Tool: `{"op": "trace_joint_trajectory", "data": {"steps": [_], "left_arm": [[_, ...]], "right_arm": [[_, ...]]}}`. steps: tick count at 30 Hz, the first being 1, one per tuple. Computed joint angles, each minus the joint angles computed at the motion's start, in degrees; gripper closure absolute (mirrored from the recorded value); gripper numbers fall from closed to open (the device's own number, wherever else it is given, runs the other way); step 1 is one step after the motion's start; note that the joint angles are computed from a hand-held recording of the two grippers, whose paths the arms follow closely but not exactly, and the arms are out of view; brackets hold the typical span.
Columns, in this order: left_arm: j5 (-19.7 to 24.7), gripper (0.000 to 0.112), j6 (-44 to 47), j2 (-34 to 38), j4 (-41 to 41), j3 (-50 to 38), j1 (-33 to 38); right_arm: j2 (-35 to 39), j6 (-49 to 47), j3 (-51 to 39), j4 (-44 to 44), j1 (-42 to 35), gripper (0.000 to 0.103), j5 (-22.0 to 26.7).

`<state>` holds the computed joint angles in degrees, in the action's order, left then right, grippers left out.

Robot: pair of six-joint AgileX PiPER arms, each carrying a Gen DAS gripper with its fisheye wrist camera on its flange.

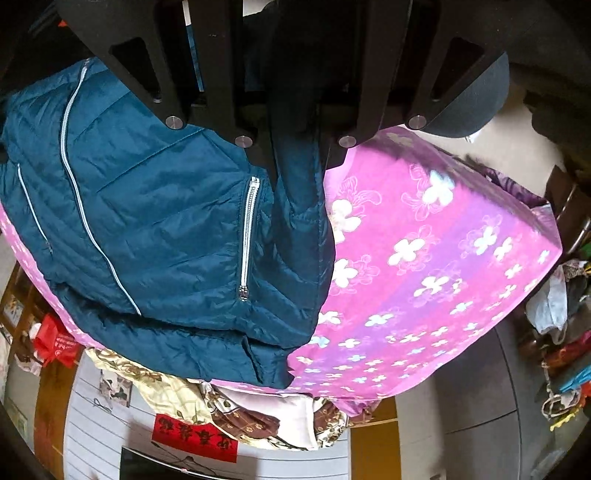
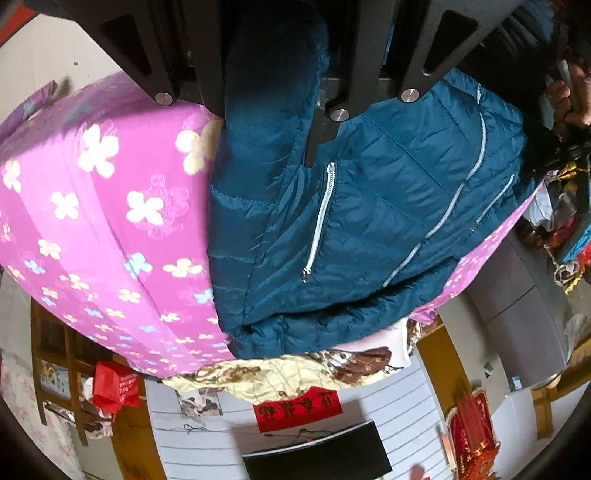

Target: Fold large clothes

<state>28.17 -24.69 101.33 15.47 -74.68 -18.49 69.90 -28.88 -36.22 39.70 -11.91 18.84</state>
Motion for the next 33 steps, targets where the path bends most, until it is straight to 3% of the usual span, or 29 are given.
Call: {"op": "trace_joint_trajectory", "data": {"steps": [12,19,33], "left_arm": [[-0.58,0.098,-5.42,0.04,5.62,1.52,-1.24],[-0.55,0.092,-5.09,0.93,5.55,1.48,-0.88],[0.29,0.084,-2.66,1.89,3.49,0.76,-0.75]], "right_arm": [[0.03,0.89,2.15,-0.02,1.67,0.090,-3.23],[0.33,-5.76,2.20,7.12,-0.44,0.089,-1.25],[1.57,-2.06,0.66,3.70,-0.76,0.088,0.72]]}}
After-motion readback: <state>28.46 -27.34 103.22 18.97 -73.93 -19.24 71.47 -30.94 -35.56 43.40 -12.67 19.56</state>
